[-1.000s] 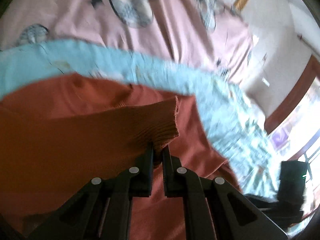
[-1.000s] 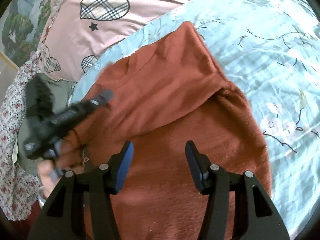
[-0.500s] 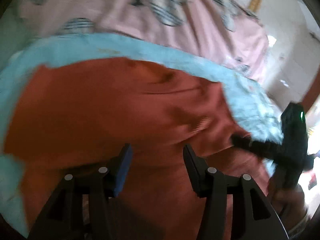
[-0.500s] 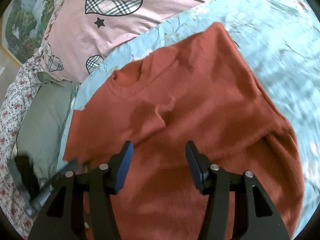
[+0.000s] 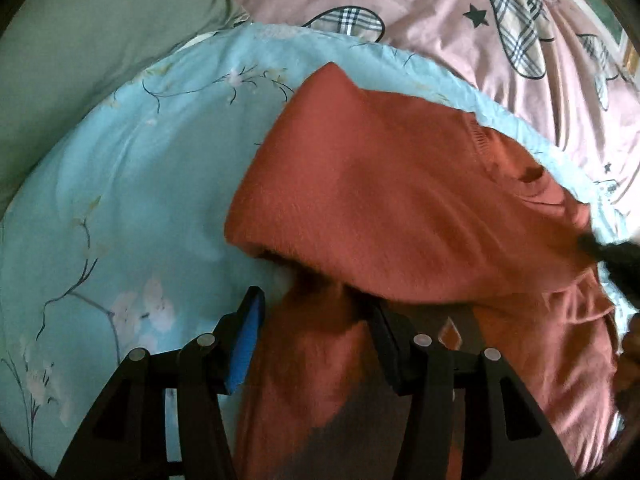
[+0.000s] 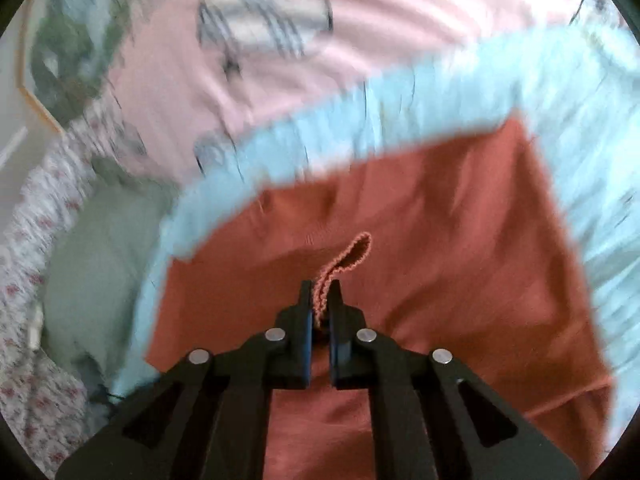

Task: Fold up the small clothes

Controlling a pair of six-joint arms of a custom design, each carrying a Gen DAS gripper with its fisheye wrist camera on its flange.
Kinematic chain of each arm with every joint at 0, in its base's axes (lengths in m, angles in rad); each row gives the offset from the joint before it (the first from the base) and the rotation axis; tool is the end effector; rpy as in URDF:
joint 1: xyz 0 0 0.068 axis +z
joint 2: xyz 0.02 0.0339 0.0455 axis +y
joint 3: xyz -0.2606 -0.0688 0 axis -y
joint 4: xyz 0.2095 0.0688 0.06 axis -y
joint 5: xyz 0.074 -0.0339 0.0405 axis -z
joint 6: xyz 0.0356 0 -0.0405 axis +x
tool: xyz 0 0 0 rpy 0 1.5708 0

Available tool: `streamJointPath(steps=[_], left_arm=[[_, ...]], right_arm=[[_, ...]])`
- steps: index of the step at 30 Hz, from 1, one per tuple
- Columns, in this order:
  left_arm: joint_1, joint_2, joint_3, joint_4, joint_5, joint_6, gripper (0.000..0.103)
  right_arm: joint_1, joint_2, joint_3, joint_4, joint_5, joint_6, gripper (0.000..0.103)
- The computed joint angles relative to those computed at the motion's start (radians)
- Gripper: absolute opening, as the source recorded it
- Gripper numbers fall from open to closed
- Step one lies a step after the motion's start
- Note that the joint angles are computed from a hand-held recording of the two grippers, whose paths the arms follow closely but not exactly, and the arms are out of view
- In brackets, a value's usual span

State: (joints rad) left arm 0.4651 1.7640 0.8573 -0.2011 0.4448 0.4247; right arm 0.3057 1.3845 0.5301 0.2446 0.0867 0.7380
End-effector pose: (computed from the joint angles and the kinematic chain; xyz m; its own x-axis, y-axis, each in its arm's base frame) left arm 0.2695 0.1181 0.1463 -0.8247 0.0023 -0.5656 0.1171 0.9790 -0.1667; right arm 0.2339 0.0706 0.1883 -0.5602 0.5261 -0.6398 0.1957 0.8346 0.5149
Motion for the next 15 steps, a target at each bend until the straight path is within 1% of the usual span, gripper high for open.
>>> streamJointPath(steps=[1,3,4,5,7,9,11,13,15], left_arm=[[-0.008,0.003,-0.001,0.013,-0.006,-0.005,0.052],[-0.028,0.015,0.008,0.037,-0.025,-0.023,0.052],[-0.032,0.022,0.017,0.039,-0.03,-0.03,0.052],[-0.039,0.035,0.033,0.045,-0.036,-0.048,0.052],[-0.044,0.054,0.071,0.041,-0.045,-0.088,0.052],[-0.041,0.079,0.116,0.032,-0.047,-0.144,0.051],[-0.012,0.112,0.163,0.009,-0.011,-0.196,0.051],[0.014,0.127,0.167,0.011,0.019,-0.202,0.051],[0.025,0.125,0.154,0.022,0.036,-0.185,0.051]], right_arm=[[-0.014,-0.082,-0.019,-0.042,0.031,-0.004,0.007],[-0.075,-0.175,-0.045,-0.108,0.029,-0.014,0.007],[-0.115,-0.181,-0.049,-0.143,0.012,-0.027,0.007],[-0.143,-0.168,-0.058,-0.145,-0.009,-0.034,0.007],[-0.186,-0.112,-0.095,-0.106,-0.05,-0.036,0.007],[-0.183,-0.057,-0.123,-0.055,-0.057,-0.031,0.007],[-0.184,-0.038,-0.136,-0.024,-0.065,-0.029,0.007],[-0.174,-0.052,-0.146,-0.006,-0.056,-0.025,0.007],[-0.161,-0.081,-0.142,-0.017,-0.029,-0.032,0.007]])
